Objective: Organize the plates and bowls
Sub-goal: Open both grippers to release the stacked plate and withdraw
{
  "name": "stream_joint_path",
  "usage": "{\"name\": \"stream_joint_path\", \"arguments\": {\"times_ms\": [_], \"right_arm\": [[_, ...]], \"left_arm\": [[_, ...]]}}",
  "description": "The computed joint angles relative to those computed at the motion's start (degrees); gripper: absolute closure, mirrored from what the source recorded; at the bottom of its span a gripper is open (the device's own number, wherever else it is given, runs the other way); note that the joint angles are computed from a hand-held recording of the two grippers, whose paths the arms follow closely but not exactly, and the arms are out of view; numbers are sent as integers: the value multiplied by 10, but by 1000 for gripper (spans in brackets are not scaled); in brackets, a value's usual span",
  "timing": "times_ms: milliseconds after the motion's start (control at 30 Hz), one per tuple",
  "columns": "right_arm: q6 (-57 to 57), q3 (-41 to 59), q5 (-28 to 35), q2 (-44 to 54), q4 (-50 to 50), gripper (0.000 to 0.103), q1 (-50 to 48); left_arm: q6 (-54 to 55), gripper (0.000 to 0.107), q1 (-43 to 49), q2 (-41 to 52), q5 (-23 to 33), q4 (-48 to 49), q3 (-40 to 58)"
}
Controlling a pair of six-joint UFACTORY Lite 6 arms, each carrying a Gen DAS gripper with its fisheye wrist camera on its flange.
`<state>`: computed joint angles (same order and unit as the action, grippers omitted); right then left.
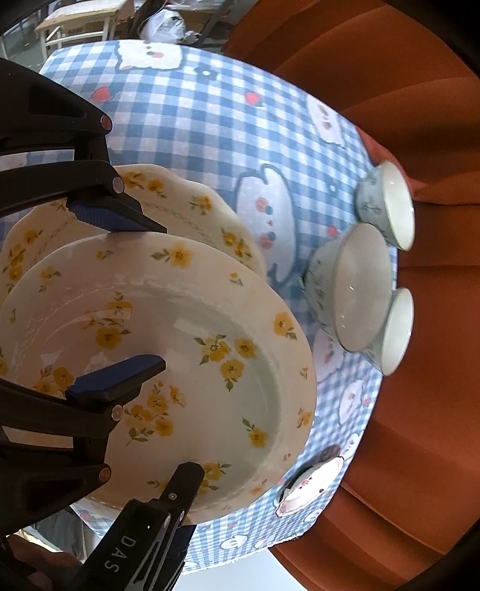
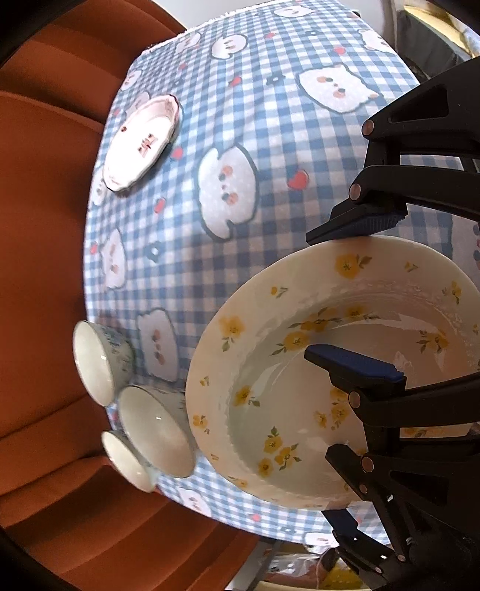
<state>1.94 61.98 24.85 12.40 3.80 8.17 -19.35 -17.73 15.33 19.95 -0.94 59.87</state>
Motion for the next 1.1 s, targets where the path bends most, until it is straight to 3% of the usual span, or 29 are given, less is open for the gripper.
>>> {"name": "stream_joint_path", "arguments": {"times_ms": [467,1100], "right_arm": [[97,56,37,79,-89,45,47],[85,88,38,124,-71,45,47]], "left_arm": [[118,42,36,46,4,-102,7],[1,38,21,81,14,21,42]]}}
